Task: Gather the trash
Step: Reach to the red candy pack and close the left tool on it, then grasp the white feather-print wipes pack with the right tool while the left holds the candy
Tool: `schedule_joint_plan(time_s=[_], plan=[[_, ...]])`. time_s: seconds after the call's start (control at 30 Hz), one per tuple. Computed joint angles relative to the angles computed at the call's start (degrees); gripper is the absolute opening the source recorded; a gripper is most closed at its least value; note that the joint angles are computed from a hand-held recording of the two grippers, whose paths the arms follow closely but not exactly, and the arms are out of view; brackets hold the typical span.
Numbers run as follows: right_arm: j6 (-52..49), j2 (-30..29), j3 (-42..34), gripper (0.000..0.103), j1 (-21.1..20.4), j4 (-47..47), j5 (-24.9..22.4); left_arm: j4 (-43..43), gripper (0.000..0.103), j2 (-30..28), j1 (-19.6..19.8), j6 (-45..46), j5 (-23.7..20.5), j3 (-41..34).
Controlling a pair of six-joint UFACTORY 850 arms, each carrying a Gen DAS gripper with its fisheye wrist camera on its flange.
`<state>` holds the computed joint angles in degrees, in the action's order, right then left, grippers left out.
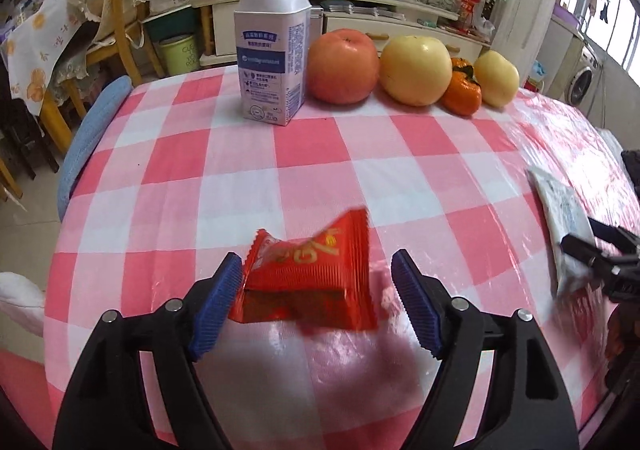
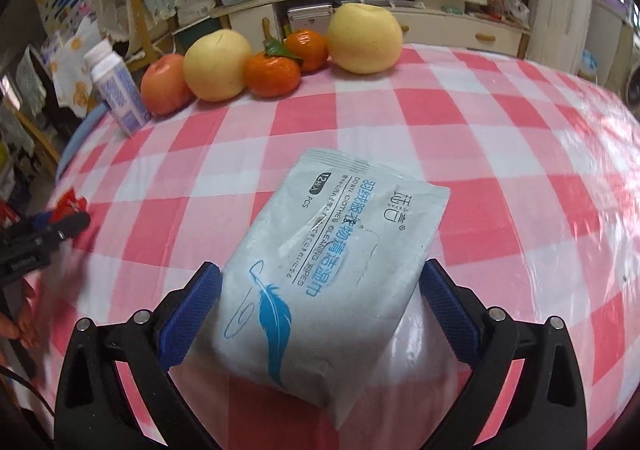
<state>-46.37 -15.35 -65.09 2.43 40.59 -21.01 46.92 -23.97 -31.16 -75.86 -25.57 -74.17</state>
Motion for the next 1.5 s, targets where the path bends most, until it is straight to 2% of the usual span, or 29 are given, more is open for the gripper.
schedule_joint_plan(time_s=[0.1, 0.2, 0.27, 0.33, 0.4, 0.47, 0.5, 0.57, 0.7, 0.73, 0.77, 0.8, 0.83, 0.87, 0.93, 1.03, 1.23, 1.4, 1.47, 1.5], plan=[[-0.42, -0.24, 0.28, 0.099, 1.39, -2.93, 2.21, 0.13, 0.073, -0.59, 0.08, -0.92, -0.09, -0.33], [-0.99, -0.43, 0.14, 0.098, 1.91, -4.61, 2.30, 2.66, 0.059, -0.71, -0.36, -3.66, -1.18, -0.23], [-4.17, -0.37, 0.20, 0.092, 1.92, -2.81, 2.01, 3.12, 0.042, -0.22, -0.24, -5.13, -0.46, 0.22], [-8.28, 0.04, 0.62, 0.068, 1.77, 0.42, 2.28, 3.11, 0.041, 0.24, -0.02, -5.94, 0.54, 0.74], [-11.30, 0.43, 0.86, 0.049, 1.54, 3.02, 1.87, 3.72, 0.041, 0.46, -0.15, -6.79, 0.82, 1.12], [-14.05, 0.43, 0.86, 0.043, 1.09, 5.65, 1.00, 4.19, 0.040, 0.83, -0.37, -7.56, 1.47, 1.61], [-15.46, 0.48, 0.90, 0.036, 0.84, 7.17, 0.43, 4.31, 0.040, 1.04, -0.41, -7.78, 1.79, 1.90], [-17.81, 0.21, 0.53, 0.033, -0.03, 10.34, -2.05, 4.68, 0.038, 1.56, -0.72, -8.49, 2.28, 2.46], [-18.39, -0.08, 0.02, 0.033, -1.80, 13.40, -5.51, 6.55, 0.037, 2.98, -1.77, -10.74, 2.68, 3.81], [-18.09, 0.01, 0.00, 0.038, -2.29, 13.78, -5.76, 7.03, 0.037, 3.32, -2.02, -11.23, 2.76, 4.11], [-17.85, 0.23, 0.07, 0.045, -2.63, 13.81, -5.57, 7.67, 0.037, 3.75, -2.36, -11.87, 2.82, 4.49], [-16.70, 0.46, 0.18, 0.070, -2.88, 13.09, -4.76, 8.23, 0.037, 4.07, -2.61, -12.43, 2.93, 4.81], [-16.34, 0.92, 0.73, 0.090, -3.01, 13.19, -3.56, 8.81, 0.037, 4.47, -2.94, -13.06, 3.15, 5.17], [-15.92, 1.35, 1.20, 0.092, -3.13, 13.25, -2.22, 9.12, 0.037, 4.78, -3.16, -13.41, 3.39, 5.44], [-14.99, 1.32, 1.24, 0.094, -3.32, 12.72, -1.44, 9.95, 0.037, 5.29, -3.88, -14.49, 3.53, 5.84], [-8.23, -0.01, 0.15, 0.096, -2.99, 6.72, -1.53, 10.31, 0.037, 6.14, -4.82, -15.37, 3.80, 6.48], [-5.71, -1.24, -0.96, 0.099, -1.20, 4.37, 0.41, 10.72, 0.037, 8.01, -6.68, -17.77, 3.50, 8.07], [-4.52, -2.12, -2.05, 0.099, -0.04, 1.22, 0.57, 13.70, 0.037, 9.72, -8.23, -23.43, 2.86, 9.74], [-6.07, -2.15, -2.08, 0.097, -0.01, 1.84, 0.38, 14.66, 0.037, 10.16, -9.01, -24.84, 1.61, 10.20], [-6.53, -2.04, -1.99, 0.091, 0.09, 1.59, 0.49, 14.97, 0.038, 10.31, -9.31, -25.40, 1.21, 10.38]])
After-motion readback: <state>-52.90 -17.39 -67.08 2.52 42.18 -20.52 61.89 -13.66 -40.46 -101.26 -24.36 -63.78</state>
